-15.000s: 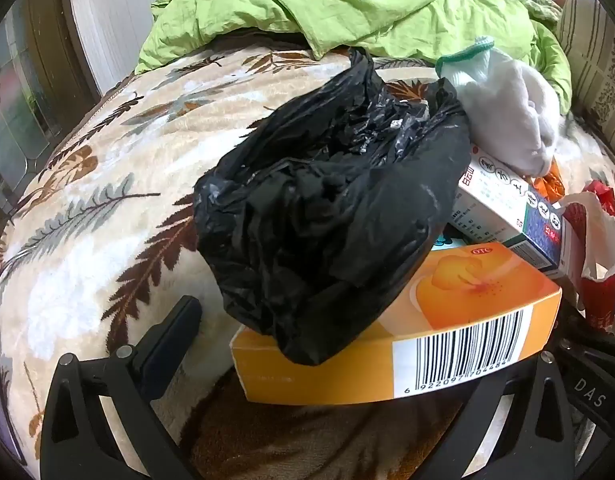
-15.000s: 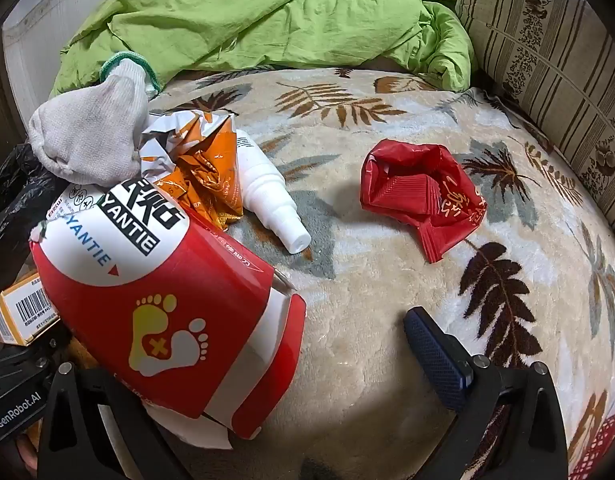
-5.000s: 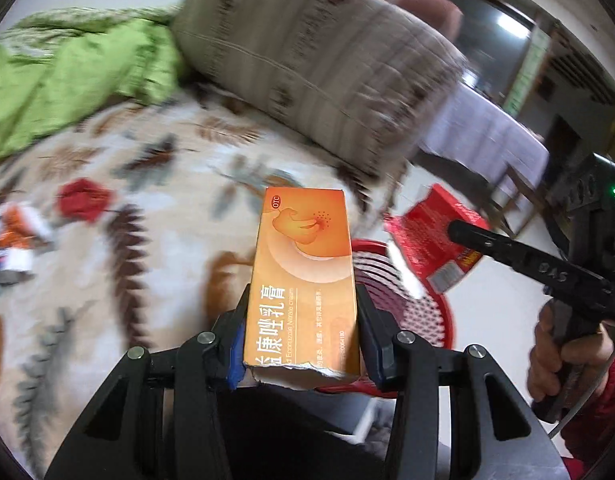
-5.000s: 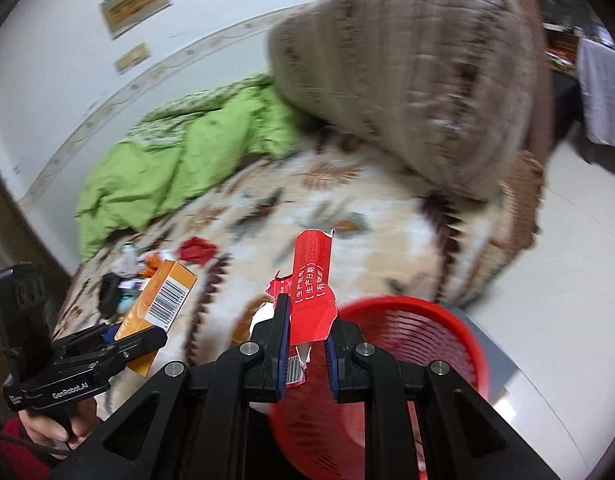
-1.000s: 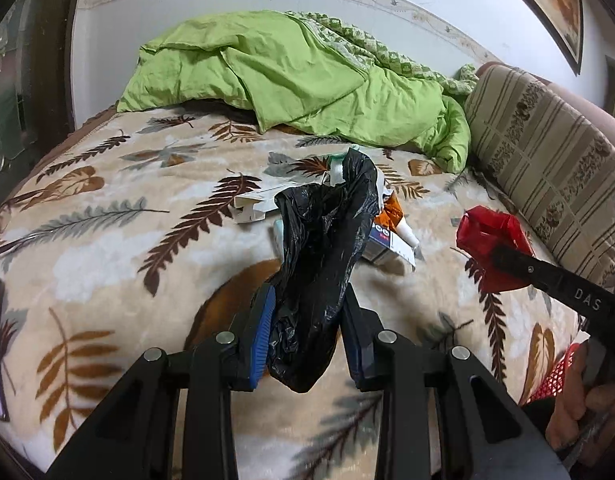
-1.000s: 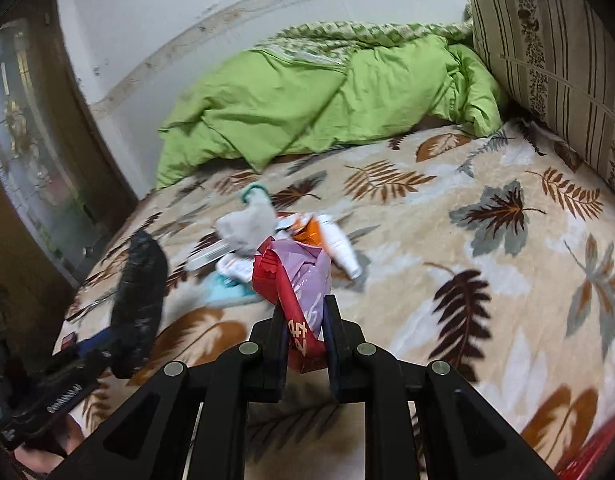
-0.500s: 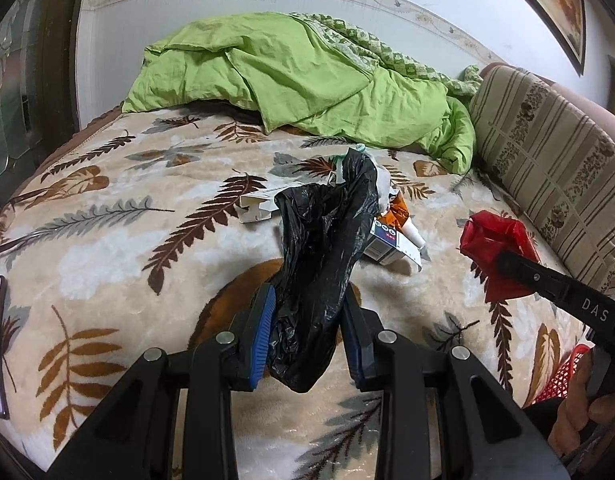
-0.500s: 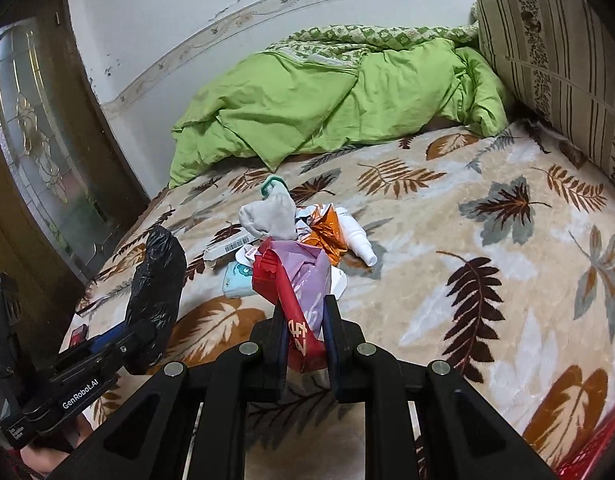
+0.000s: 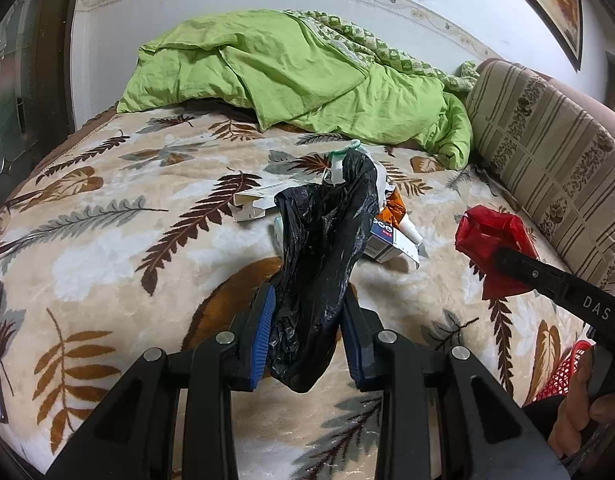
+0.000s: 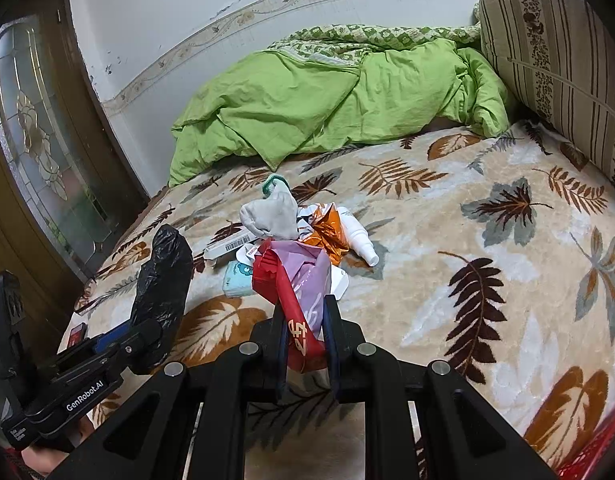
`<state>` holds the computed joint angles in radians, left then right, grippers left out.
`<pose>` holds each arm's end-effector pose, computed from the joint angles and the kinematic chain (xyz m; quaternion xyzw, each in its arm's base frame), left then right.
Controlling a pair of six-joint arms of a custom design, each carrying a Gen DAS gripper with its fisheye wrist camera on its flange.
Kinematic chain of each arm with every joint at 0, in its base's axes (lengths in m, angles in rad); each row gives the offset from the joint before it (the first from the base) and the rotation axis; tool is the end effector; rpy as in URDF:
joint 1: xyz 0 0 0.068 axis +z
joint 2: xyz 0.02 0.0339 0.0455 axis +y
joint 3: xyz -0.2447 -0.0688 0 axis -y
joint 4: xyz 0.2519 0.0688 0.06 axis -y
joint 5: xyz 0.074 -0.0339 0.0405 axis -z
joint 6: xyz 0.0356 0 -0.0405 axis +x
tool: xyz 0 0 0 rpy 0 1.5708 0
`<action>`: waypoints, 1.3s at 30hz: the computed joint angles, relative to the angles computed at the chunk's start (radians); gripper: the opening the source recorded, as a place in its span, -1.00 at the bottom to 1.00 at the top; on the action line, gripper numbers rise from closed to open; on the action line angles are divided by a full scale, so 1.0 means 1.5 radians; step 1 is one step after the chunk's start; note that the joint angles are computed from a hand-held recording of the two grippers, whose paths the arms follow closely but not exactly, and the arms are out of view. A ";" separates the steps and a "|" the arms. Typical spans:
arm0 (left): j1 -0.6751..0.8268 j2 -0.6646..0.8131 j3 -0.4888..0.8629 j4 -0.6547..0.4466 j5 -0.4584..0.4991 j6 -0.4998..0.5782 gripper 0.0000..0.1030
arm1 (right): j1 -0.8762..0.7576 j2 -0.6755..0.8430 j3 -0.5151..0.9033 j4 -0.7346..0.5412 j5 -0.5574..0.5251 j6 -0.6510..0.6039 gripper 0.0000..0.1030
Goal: Collect trash
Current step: 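Hold the black bag and red wrapper raised above the bed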
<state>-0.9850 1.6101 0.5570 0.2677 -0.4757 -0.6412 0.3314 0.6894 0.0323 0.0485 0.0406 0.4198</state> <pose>0.1690 -0.2252 0.0941 0.0647 0.9001 -0.1206 0.4137 0.1491 0.0498 0.1001 0.0485 0.8850 0.1530 0.4370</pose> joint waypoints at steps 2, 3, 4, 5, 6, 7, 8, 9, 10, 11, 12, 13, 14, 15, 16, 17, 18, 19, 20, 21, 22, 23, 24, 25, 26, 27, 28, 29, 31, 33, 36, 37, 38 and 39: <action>-0.003 0.008 0.006 0.000 -0.001 -0.001 -0.40 | -0.001 -0.004 0.000 -0.005 -0.001 0.001 -0.68; -0.003 0.009 0.006 0.001 0.000 0.000 -0.40 | -0.001 -0.004 0.000 -0.004 -0.001 0.002 -0.68; -0.004 0.010 0.006 0.002 0.000 -0.001 -0.40 | -0.003 -0.004 0.000 -0.003 -0.003 0.002 -0.68; -0.004 0.011 0.008 0.001 -0.001 -0.001 -0.40 | -0.005 -0.004 0.000 -0.004 -0.006 0.001 -0.68; -0.005 0.012 0.009 -0.001 -0.003 -0.002 -0.40 | -0.005 -0.006 0.000 -0.006 -0.006 0.001 -0.68; -0.005 0.009 0.007 -0.001 -0.003 -0.003 -0.40 | -0.008 -0.007 -0.001 -0.005 -0.008 0.000 -0.68; -0.006 0.009 0.007 -0.001 -0.003 -0.004 -0.40 | -0.007 -0.007 -0.001 -0.005 -0.007 0.000 -0.68; -0.006 0.011 0.008 0.000 -0.002 -0.003 -0.40 | -0.008 -0.003 0.000 -0.002 -0.009 0.000 -0.68; -0.007 0.017 0.014 -0.001 -0.003 -0.004 -0.40 | -0.009 -0.006 -0.001 -0.005 -0.009 -0.001 -0.68; -0.008 0.020 0.017 -0.002 -0.002 -0.003 -0.40 | -0.009 -0.007 -0.001 -0.007 -0.009 0.000 -0.68; -0.009 0.023 0.018 -0.001 -0.003 -0.003 -0.40 | -0.009 -0.011 -0.001 -0.008 -0.009 0.001 -0.68; -0.009 0.022 0.018 -0.002 -0.004 -0.004 -0.40 | -0.009 -0.006 -0.002 -0.003 -0.010 0.002 -0.68; -0.010 0.025 0.020 -0.001 -0.005 -0.004 -0.40 | -0.008 -0.004 -0.001 -0.001 -0.009 0.003 -0.68; -0.010 0.026 0.020 -0.002 -0.005 -0.005 -0.40 | -0.006 0.000 -0.001 0.003 -0.008 0.005 -0.68; -0.010 0.024 0.020 -0.003 -0.005 -0.007 -0.40 | -0.006 -0.003 -0.002 0.001 -0.008 0.005 -0.68; -0.011 0.025 0.021 -0.004 -0.006 -0.008 -0.40 | -0.008 -0.005 -0.002 0.000 -0.010 0.003 -0.68; -0.011 0.025 0.021 -0.004 -0.006 -0.009 -0.40 | -0.007 -0.001 -0.002 0.003 -0.010 0.003 -0.68; -0.010 0.023 0.020 -0.003 -0.004 -0.007 -0.40 | -0.009 -0.002 -0.003 0.002 -0.013 0.001 -0.68; -0.009 0.021 0.019 -0.004 -0.004 -0.006 -0.40 | -0.008 -0.001 -0.003 0.003 -0.011 0.002 -0.68; -0.011 0.025 0.021 -0.003 -0.005 -0.008 -0.40 | -0.009 -0.001 -0.003 0.004 -0.012 0.002 -0.68; -0.009 0.021 0.019 -0.003 -0.003 -0.005 -0.40 | -0.003 0.005 -0.002 0.009 -0.008 0.004 -0.68; -0.009 0.024 0.020 -0.002 -0.004 -0.005 -0.40 | -0.003 0.008 -0.002 0.010 -0.008 0.004 -0.68; -0.009 0.022 0.019 -0.002 -0.003 -0.005 -0.40 | -0.003 0.008 -0.001 0.010 -0.008 0.005 -0.68; -0.009 0.024 0.020 -0.002 -0.003 -0.005 -0.40 | -0.008 0.000 -0.002 0.003 -0.011 0.003 -0.68; -0.010 0.025 0.020 -0.002 -0.003 -0.005 -0.40 | -0.003 0.004 -0.002 0.007 -0.007 0.006 -0.68; -0.010 0.025 0.020 -0.002 -0.003 -0.006 -0.40 | -0.008 0.000 -0.002 0.004 -0.011 0.003 -0.68; -0.009 0.023 0.020 -0.003 -0.003 -0.006 -0.40 | -0.008 0.000 -0.002 0.003 -0.011 0.003 -0.68; -0.009 0.023 0.020 -0.004 -0.003 -0.006 -0.40 | -0.005 0.001 -0.002 0.004 -0.009 0.004 -0.68; -0.010 0.024 0.020 -0.003 -0.004 -0.006 -0.40 | -0.008 0.000 -0.002 0.003 -0.011 0.003 -0.68; -0.010 0.024 0.021 -0.003 -0.004 -0.007 -0.40 | -0.008 0.000 -0.002 0.003 -0.011 0.002 -0.68; -0.011 0.027 0.023 -0.003 -0.003 -0.008 -0.40 | -0.008 0.001 -0.002 0.004 -0.011 0.003 -0.68; -0.009 0.023 0.020 -0.004 -0.003 -0.005 -0.40 | -0.004 0.006 -0.001 0.007 -0.009 0.005 -0.68; -0.010 0.026 0.022 -0.003 -0.004 -0.006 -0.40 | -0.004 0.005 -0.001 0.008 -0.008 0.006 -0.68; -0.010 0.028 0.023 -0.002 -0.004 -0.005 -0.40 | -0.007 0.001 -0.002 0.004 -0.011 0.003 -0.68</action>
